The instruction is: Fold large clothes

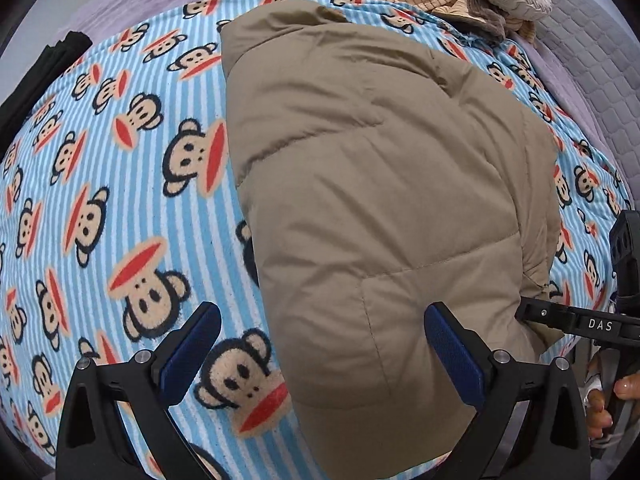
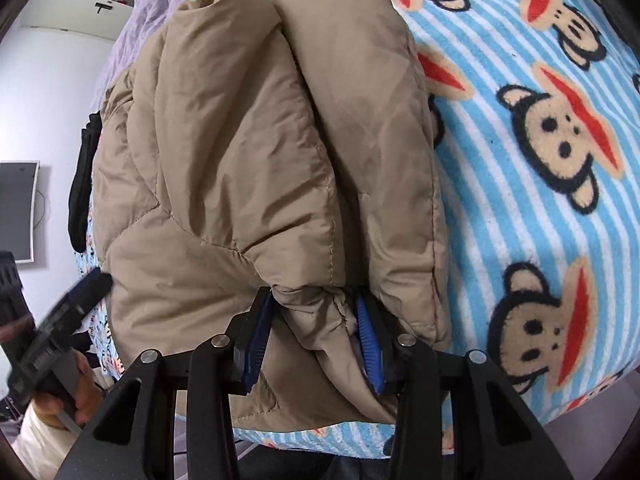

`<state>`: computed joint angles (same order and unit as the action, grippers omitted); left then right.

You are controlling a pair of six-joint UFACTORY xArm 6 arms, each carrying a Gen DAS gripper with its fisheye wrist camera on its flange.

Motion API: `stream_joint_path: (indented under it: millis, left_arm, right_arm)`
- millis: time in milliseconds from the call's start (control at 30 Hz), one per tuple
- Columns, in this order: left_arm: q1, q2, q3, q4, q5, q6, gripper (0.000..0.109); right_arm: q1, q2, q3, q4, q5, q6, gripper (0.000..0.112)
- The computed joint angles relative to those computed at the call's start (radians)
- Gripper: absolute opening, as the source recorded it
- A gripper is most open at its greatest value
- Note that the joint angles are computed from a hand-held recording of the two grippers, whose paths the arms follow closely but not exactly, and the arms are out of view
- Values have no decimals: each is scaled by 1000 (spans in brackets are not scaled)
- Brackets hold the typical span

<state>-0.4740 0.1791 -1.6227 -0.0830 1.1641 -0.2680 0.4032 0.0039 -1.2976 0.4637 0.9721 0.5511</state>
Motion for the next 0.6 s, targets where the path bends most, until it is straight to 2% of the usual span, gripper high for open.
stream_joint_path:
  millis: [267, 500, 600]
  left_arm:
    - [12, -12, -7, -1, 28, 31, 102]
    - [23, -49, 15, -5, 38, 42, 102]
    - [28, -75, 32, 4, 39, 59, 102]
  right_arm:
    - [65, 34, -47, -84, 22, 113, 44]
    - [115, 82, -156, -169, 56, 253, 46]
    - [141, 78, -173, -212, 48, 315, 56]
